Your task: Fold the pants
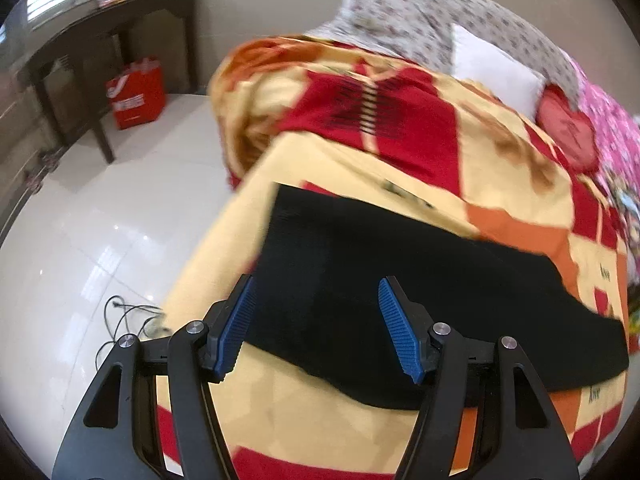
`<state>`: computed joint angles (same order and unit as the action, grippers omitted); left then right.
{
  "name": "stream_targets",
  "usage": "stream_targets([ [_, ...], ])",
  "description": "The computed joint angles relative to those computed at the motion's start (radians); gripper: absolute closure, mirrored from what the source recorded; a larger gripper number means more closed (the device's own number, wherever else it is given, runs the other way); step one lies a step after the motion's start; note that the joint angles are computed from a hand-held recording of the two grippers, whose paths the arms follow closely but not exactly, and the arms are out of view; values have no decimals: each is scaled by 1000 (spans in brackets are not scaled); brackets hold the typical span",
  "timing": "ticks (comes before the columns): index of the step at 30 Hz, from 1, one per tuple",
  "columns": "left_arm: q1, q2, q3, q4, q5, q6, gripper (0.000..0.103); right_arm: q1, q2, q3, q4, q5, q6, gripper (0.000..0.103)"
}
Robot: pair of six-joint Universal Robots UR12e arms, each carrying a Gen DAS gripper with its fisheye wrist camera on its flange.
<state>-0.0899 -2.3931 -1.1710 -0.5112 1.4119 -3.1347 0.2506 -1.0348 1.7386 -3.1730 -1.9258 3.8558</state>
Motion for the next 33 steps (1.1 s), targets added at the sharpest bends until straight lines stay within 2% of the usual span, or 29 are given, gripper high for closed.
stream_targets([
  [1, 6, -2, 3, 3, 4, -21, 40, -5, 27, -40, -7, 77, -42, 59],
  [3, 16, -7, 11, -4, 10, -57, 40, -10, 77, -116, 8, 176, -94, 59],
  [5, 28, -12, 17, -9, 13, -87, 40, -12, 136, -208, 63, 260, -152, 59],
  [8, 33, -18, 24, -11, 42, -102, 40, -14, 219, -348, 173, 353, -209, 59],
  [11, 40, -26, 34, -31, 25, -115, 40, -12, 275, -446, 295, 376, -248, 59],
  [13, 38, -31, 40, -43, 21, -101, 40, -16, 299, -479, 316, 419, -251, 63],
  [15, 36, -34, 43, -59, 8, -82, 40, -12, 305, -488, 317, 399, -257, 89],
  [17, 33, -33, 39, -59, 0, -61, 40, -7, 297, -482, 311, 384, -270, 93],
  [19, 31, -31, 33, -49, 6, -48, 40, 2, 286, -477, 335, 344, -287, 94],
  [22, 26, -39, 37, -62, 10, -29, 40, 14, 302, -512, 426, 287, -308, 94],
  [24, 23, -49, 47, -81, 25, -27, 40, 18, 300, -505, 406, 265, -295, 94],
  [28, 20, -46, 36, -58, 45, -24, 39, 33, 284, -490, 370, 198, -296, 92],
  [31, 16, -44, 34, -53, 61, -21, 40, 41, 272, -479, 329, 217, -314, 90],
  [33, 15, -41, 29, -47, 69, -24, 40, 44, 275, -484, 311, 281, -336, 87],
])
